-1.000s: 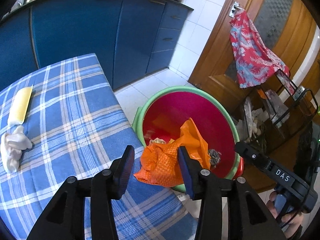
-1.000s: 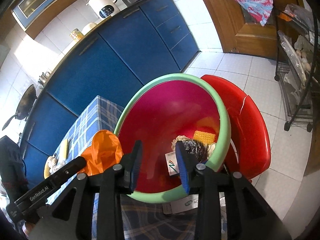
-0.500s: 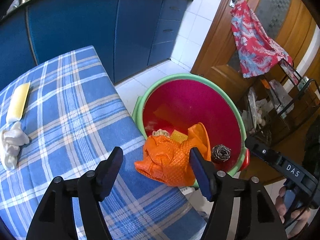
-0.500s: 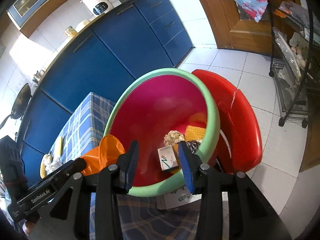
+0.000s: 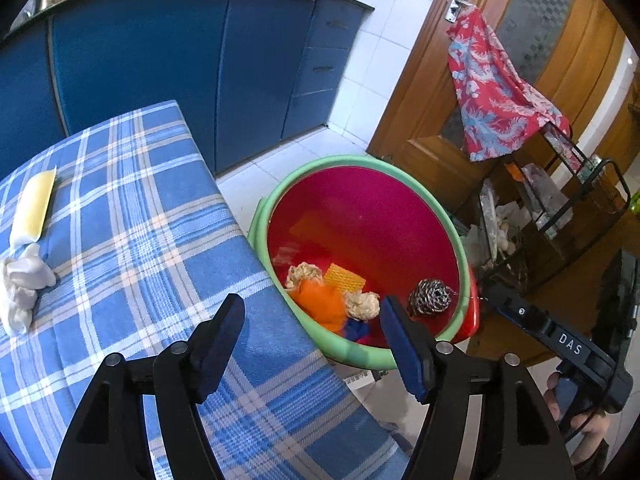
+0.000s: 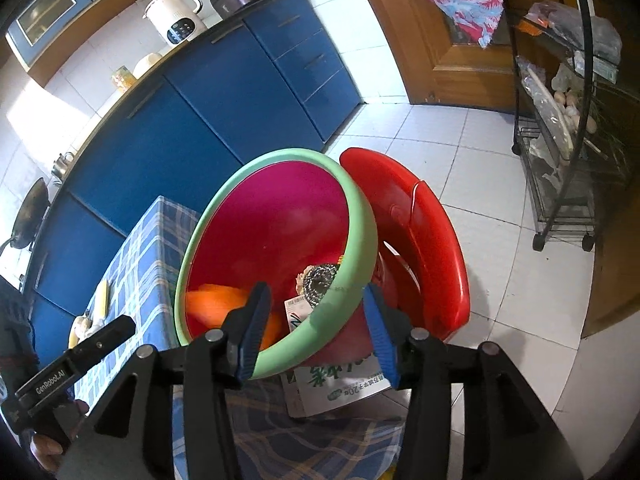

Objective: Collect trash
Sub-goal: 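Open both grippers to drop the bag and steel wool into the bucket, then move both tools back over the table toward the white cloth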

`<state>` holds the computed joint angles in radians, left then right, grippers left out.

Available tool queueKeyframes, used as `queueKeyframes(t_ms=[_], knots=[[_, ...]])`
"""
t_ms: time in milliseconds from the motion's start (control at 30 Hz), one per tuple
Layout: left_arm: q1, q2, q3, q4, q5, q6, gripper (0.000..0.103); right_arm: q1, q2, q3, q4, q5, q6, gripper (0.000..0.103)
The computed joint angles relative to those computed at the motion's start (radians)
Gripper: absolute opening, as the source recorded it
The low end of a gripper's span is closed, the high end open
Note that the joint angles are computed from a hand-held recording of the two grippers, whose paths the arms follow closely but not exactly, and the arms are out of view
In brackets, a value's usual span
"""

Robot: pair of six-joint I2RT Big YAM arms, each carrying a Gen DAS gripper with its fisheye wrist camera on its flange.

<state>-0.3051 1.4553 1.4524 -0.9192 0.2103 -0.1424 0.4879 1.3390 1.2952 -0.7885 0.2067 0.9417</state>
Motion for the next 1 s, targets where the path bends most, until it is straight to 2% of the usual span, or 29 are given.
queueKeyframes(t_ms=[100,167,333,467,533,633,1000], knots=[[0.004,-0.003,-0.001,0.001,-0.002,-0.004,0.072,0.004,-0.004,0.002,0.0,0.005,-0.02,0.056],[0.008,-0.006,-0.005,0.003,-0.001,-0.009,0.072,0.01,-0.003,0.004,-0.008,0.01,-0.037,0.064],[0.022,-0.019,-0.025,0.012,0.001,-0.025,0.072,0.02,0.004,-0.003,-0.031,-0.013,-0.065,0.067],[0.035,-0.029,-0.039,0.017,0.002,-0.034,0.072,0.02,-0.009,-0.043,-0.002,-0.072,-0.055,0.067],[0.043,-0.035,-0.045,0.021,0.005,-0.037,0.072,0.025,-0.012,-0.055,0.002,-0.088,-0.044,0.073],[0.056,-0.047,-0.056,0.027,0.006,-0.043,0.072,0.037,-0.027,-0.081,0.022,-0.105,-0.034,0.074],[0.129,-0.111,-0.101,0.039,-0.025,-0.054,0.072,0.09,-0.011,-0.021,0.039,-0.043,-0.082,0.074]])
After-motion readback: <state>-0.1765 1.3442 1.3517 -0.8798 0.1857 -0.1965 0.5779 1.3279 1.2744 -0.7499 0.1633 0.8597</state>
